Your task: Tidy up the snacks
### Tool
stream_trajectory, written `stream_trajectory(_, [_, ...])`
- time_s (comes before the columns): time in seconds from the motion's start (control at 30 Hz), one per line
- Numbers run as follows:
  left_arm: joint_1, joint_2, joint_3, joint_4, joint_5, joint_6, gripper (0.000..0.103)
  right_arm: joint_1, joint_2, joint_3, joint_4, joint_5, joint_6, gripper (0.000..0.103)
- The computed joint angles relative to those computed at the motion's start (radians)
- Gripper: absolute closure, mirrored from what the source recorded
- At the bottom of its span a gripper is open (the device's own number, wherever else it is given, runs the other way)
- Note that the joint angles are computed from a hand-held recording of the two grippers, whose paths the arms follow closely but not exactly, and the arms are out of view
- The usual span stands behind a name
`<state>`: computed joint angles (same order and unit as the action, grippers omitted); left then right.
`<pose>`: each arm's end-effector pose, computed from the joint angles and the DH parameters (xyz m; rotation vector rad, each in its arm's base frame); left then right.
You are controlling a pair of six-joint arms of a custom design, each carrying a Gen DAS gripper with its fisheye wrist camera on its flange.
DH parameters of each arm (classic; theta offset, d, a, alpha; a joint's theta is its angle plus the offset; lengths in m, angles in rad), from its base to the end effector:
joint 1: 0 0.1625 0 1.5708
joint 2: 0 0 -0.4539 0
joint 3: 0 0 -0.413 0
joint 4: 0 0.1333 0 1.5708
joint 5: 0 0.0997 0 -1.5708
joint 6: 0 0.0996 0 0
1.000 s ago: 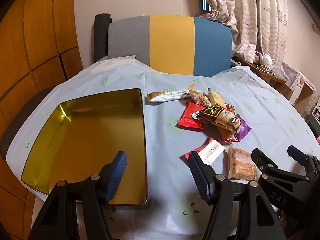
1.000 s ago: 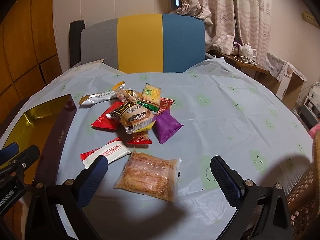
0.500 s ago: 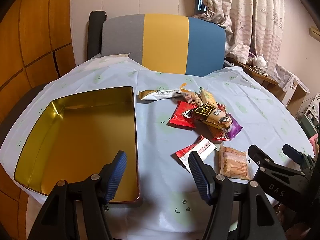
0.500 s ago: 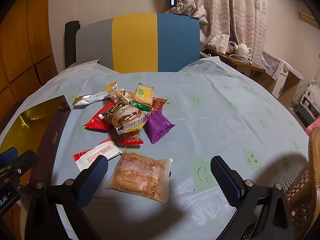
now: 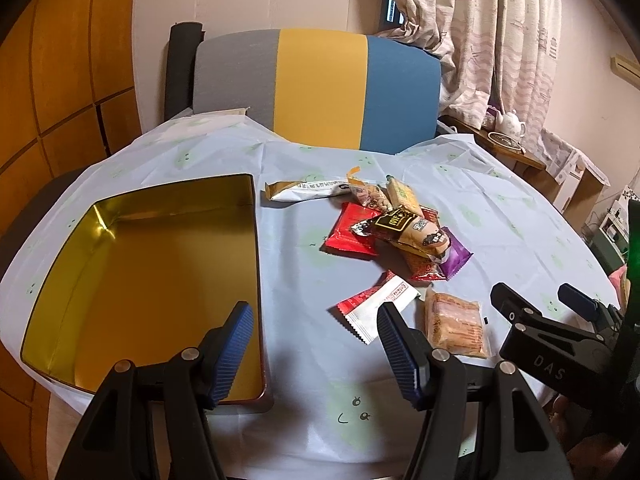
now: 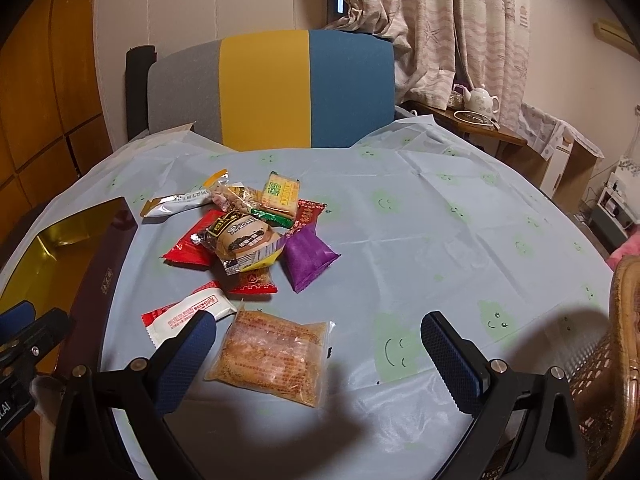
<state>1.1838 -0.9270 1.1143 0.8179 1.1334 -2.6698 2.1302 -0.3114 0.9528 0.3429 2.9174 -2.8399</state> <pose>-0.0799 -0.6611 0.3190 0.9273 2.4273 -0.7284 0.3980 -0.5675 -0.0192 -0.2044 -1.8939 1.1247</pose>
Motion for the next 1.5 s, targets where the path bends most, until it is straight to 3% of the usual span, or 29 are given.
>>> stream_trajectory(0.5, [0.002,0.014,-0.013,0.034,0.025,-0.004,0.038,-0.007,-0.034,0.044,-0.051,0.018,-0.025,0.000])
stream_trajectory(0.6, [0.016,0.045,-0.066,0.118,0.087,-0.042,0.037,-0.010,-0.046,0.057,-0.060,0.016,-0.033,0.000])
stream_trajectory(0.7, [0.037,0.115,-0.170,0.284,0.180,-0.127,0.026,-0.015,-0.075,0.086,-0.105,0.012,-0.084,0.000])
stream_trajectory(0.9, [0.044,0.164,-0.221,0.367,0.268,-0.109,0.030,-0.034,-0.167,0.154,-0.152,-0.010,-0.134,0.000])
stream_trajectory(0.97, [0.036,0.186,-0.255,0.395,0.247,-0.093,0.030,-0.042,-0.193,0.169,-0.113,-0.029,-0.100,0.000])
stream_trajectory(1.1, [0.009,0.273,-0.361,0.495,0.136,-0.054,0.030,-0.056,-0.226,0.191,-0.022,-0.042,-0.016,0.000])
stream_trajectory(1.23, [-0.016,0.361,-0.455,0.573,0.011,0.038,0.055,-0.064,-0.252,0.237,0.023,-0.061,0.096,0.000])
stream_trajectory(1.3, [-0.026,0.405,-0.510,0.614,-0.010,0.097,0.055,-0.068,-0.254,0.250,0.064,-0.081,0.171,0.000])
stream_trajectory(1.5, [-0.045,0.489,-0.571,0.636,-0.110,0.254,0.055,-0.069,-0.264,0.287,0.050,-0.141,0.176,0.000])
